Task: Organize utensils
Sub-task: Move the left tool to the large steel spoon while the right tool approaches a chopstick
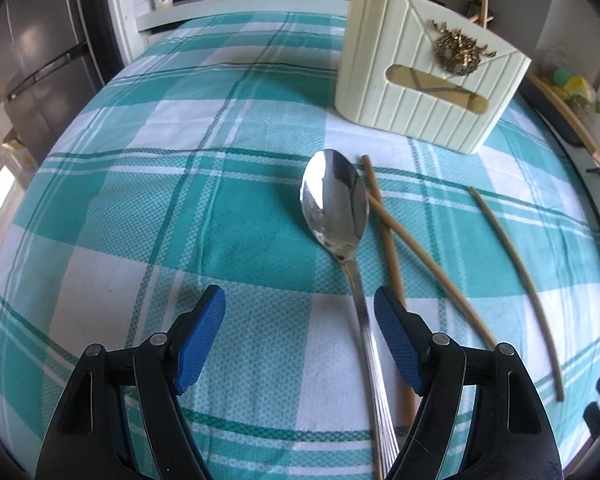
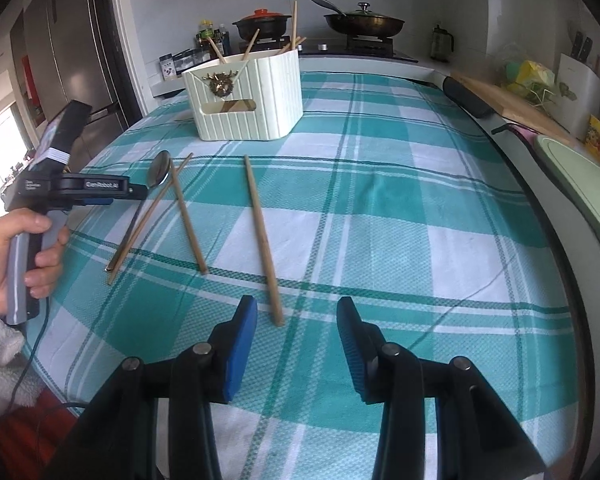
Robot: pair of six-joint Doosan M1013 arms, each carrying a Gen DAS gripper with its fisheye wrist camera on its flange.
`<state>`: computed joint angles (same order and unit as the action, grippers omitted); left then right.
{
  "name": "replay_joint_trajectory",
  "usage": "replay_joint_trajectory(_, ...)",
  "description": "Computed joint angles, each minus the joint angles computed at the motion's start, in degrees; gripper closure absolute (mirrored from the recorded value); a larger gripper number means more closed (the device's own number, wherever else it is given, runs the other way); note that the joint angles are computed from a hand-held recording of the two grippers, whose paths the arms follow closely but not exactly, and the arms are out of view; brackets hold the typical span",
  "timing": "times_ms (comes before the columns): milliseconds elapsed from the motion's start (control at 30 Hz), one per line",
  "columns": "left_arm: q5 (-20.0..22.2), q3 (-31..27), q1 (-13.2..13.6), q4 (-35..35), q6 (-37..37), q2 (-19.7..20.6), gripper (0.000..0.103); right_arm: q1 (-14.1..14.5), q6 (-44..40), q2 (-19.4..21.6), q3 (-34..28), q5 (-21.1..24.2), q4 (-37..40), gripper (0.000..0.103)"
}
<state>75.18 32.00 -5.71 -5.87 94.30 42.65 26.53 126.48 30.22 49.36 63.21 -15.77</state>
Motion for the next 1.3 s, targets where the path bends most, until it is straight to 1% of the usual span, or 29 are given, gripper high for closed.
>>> replay_joint_trajectory(433, -1.14, 0.55, -0.41, 1.81, -0.08, -0.04, 0.024, -0.03, -0.24, 1.05, -1.32, 0.56, 0.97, 0.061)
replay_joint_trajectory(533, -2.28, 1.62, -0.70, 2.84, 0.27, -0.50, 0.021, 0.09, -0.65, 1.37, -1.84, 0.97, 1.10, 0.061)
replay_joint_trajectory(567, -3.54, 2.74, -0.87, 3.66, 0.41, -1.00, 0.018, 0.11, -0.85, 1.49, -2.06, 1.09, 1.13, 0.061)
replay_joint_trajectory(667, -5.02, 4.05, -0.65, 3.43, 0.45, -1.56, 0.014, 0.23, -1.50, 1.98, -3.06, 1.47, 0.65, 0.061)
replay_joint_trajectory(867, -5.49, 4.67, -0.36, 2.89, 1.36, -1.91, 0.013, 0.08, -2.45, 3.46, -6.04, 2.64, -0.15, 0.061)
replay_joint_trajectory(1067, -5.69, 5.20, -0.11, 2.61, 2.11, -2.24, 0.014, -0.32, -3.03, 4.91, -8.42, 3.68, 1.30, 0.061)
replay_joint_trajectory(1133, -5.77, 5.57, 0.10, 2.10, 2.58, -2.50, 0.018, -0.50, -4.41, 6.00, -10.13, 5.17, 1.76, 0.061)
replay_joint_trajectory(1167, -5.90, 5.78, 0.17, 1.84, 2.92, -2.66, 0.024, -0.61, -5.17, 6.74, -11.31, 6.12, 1.94, 0.061)
replay_joint_trajectory(1200, -6.02, 5.99, 0.22, 1.47, 3.41, -2.83, 0.033, -0.74, -5.76, 7.24, -12.10, 6.58, 2.23, 0.061)
replay_joint_trajectory(1233, -6.20, 6.38, 0.30, 1.05, 4.19, -3.11, 0.039, -1.00, -6.60, 8.08, -13.45, 7.15, 2.88, 0.061)
replay_joint_trajectory(1300, -6.44, 7.15, 0.36, 0.21, 6.38, -3.69, 0.061, -1.46, -7.77, 9.53, -15.83, 8.05, 3.98, 0.061)
